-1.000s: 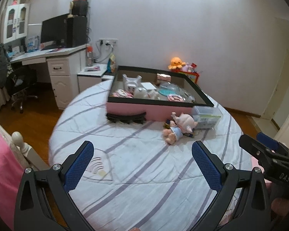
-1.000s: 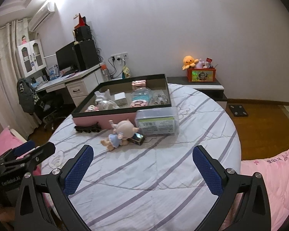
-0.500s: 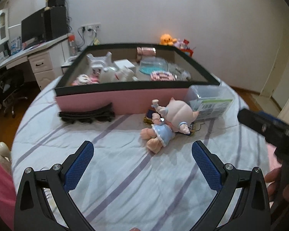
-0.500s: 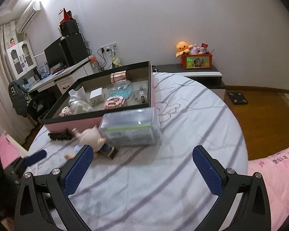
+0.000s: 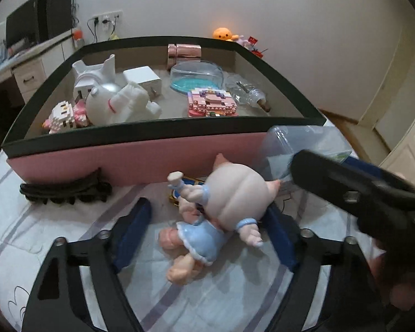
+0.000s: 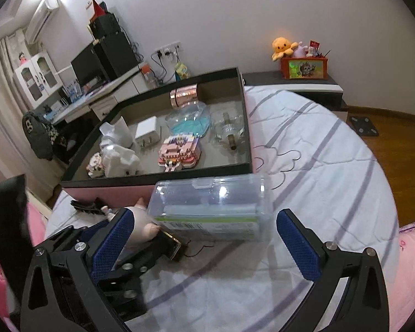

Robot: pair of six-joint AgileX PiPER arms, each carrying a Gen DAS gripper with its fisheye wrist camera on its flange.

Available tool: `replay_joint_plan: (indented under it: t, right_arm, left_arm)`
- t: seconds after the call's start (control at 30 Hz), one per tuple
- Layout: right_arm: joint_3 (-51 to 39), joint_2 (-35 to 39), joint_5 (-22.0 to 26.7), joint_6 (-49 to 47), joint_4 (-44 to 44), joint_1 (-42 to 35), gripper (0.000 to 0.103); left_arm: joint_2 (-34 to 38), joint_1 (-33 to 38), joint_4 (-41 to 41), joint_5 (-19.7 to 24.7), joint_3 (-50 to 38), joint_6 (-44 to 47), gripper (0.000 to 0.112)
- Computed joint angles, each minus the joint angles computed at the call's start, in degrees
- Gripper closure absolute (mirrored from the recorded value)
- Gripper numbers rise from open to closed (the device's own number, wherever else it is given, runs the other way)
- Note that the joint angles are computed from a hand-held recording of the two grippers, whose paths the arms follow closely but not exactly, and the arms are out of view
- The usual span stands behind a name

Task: Organize rigid objects
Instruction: 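Grasp the doll with left tool while right tool grasps clear plastic box, then carry doll and plastic box into the tray and open both tools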

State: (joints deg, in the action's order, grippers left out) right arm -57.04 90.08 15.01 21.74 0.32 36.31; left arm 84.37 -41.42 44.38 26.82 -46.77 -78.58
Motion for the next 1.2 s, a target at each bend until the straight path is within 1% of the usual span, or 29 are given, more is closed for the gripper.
replay_joint_plan:
  t: [0.03,0.07,0.1,0.13,0.17,0.23,0.27,0.33,0.37,0.47,0.67,0.73,0.93,1.03,1.07,1.13,1.17,1.2]
  right_arm:
    - [-1.03,1.25,0.79,3.54,-3.92,0.67,0.0]
    - [-1.71,2.19,1.46,5.67,-6.22,0.99,0.0]
    - [-1.81,2.93,1.21,6.55,-7.05,1.07,0.0]
    - [-1.5,3.23,0.23,6.04,-6.24,0.84,0.003]
    - [-1.54,3.81,0.19,7.65,-7.46,0.73,0.004]
    - [0.27,3.45,-2.59,5.85,-4.9,0.13,0.005]
    - [1.09,2.91,-3.27,5.8,-4.68,0.13,0.005]
    - [2.19,1.83,-4.0,4.66,-3.37,-0.06,0.005]
    - [2.81,1.21,-4.39,3.36,-1.98,-0.16,0.005]
    - [4.42,-0.57,-4.95,5.82,-4.16,0.1,0.005]
    - [6.2,-3.17,-4.81,4.29,-2.42,0.3,0.006]
    - [6.65,-4.16,-4.47,6.73,-4.9,0.68,0.006]
    - [7.4,-6.83,-3.36,8.86,-7.69,1.86,0.006]
    - [7.64,-8.04,-3.16,7.53,-6.49,2.29,0.006]
    - [7.39,-8.56,-2.77,8.38,-7.6,2.73,0.006]
    - [7.13,-9.45,-2.52,5.55,-4.89,3.13,0.006]
    - [6.57,-9.96,-2.08,5.29,-4.94,3.55,0.006]
    - [6.05,-10.21,-1.63,7.19,-7.17,4.08,0.006]
  left_arm:
    - [-0.82,0.42,-0.18,-1.3,0.97,-0.14,0.046]
    - [-1.44,0.84,-0.65,-2.41,1.79,0.14,0.049]
    - [-2.29,1.02,-0.34,-2.98,2.75,-0.46,0.054]
    - [-3.06,1.09,0.1,-3.5,3.63,-1.24,0.058]
    - [-4.11,1.45,0.08,-4.27,4.78,-1.77,0.058]
    - [-5.38,2.17,-0.13,-5.49,6.29,-2.1,0.06]
    - [-6.28,2.48,0.33,-6.13,7.27,-2.99,0.06]
    - [-7.47,2.45,1.14,-6.0,8.3,-4.26,0.067]
    - [-8.14,2.78,1.07,-6.35,8.84,-4.21,0.067]
    - [-9.77,2.01,1.9,-5.25,9.86,-5.32,0.067]
    - [-12.27,0.57,3.27,-3.78,11.55,-7.31,0.067]
    - [-13.48,0.03,3.62,-3.12,12.3,-7.92,0.067]
    - [-18.18,-2.19,5.02,0.15,14.67,-10.13,0.067]
    - [-20.45,-1.78,4.01,1.12,15.2,-8.81,0.067]
    - [-21.37,-2.06,4.0,1.99,15.28,-8.68,0.067]
    - [-23.42,-2.13,3.09,3.5,15.05,-6.99,0.067]
    - [-23.93,-2.01,3.0,3.81,14.94,-6.58,0.067]
    - [-24.82,-2.06,2.85,4.65,14.64,-5.88,0.067]
